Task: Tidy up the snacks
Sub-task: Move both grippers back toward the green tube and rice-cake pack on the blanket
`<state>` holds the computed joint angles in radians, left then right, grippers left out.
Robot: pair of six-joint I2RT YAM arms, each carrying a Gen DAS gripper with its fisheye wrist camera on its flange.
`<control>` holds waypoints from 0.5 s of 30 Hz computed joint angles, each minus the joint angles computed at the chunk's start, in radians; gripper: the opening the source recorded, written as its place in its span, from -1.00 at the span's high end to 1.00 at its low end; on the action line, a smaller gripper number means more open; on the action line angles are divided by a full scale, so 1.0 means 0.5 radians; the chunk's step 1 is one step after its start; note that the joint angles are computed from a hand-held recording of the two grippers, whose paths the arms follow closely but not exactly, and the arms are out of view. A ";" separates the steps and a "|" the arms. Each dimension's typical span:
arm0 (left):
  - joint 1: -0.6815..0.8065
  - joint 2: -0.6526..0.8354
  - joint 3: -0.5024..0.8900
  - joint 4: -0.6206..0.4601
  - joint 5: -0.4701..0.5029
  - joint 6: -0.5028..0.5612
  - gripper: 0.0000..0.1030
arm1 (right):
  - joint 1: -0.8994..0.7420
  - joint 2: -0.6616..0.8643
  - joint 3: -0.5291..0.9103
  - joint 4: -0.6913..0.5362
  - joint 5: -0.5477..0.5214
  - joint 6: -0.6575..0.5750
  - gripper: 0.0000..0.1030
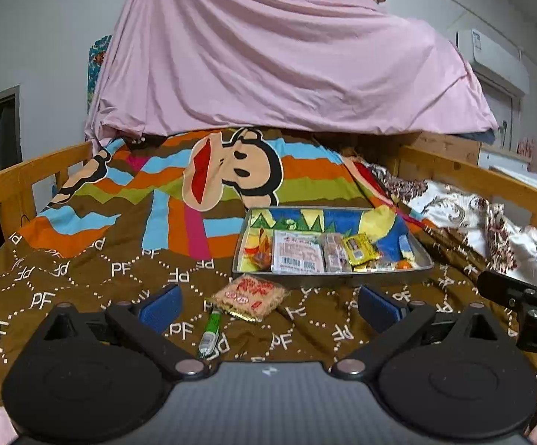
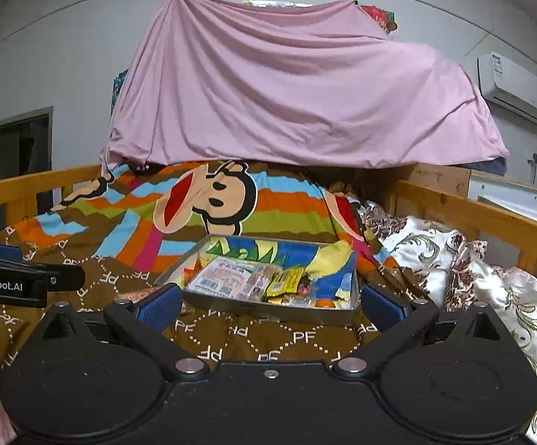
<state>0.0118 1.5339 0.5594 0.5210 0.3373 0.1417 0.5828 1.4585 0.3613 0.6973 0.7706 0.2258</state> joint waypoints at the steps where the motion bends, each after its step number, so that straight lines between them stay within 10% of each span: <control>1: -0.003 0.006 0.004 -0.010 -0.012 0.008 -0.99 | 0.003 0.015 0.007 -0.013 0.003 0.012 -0.99; 15: -0.037 0.083 0.142 -0.257 -0.193 -0.021 -0.99 | -0.062 0.085 0.064 -0.173 -0.066 0.156 -0.99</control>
<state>-0.0065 1.5753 0.6303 0.3922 0.2408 0.1314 0.5517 1.5009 0.3933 0.6111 0.7374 0.3036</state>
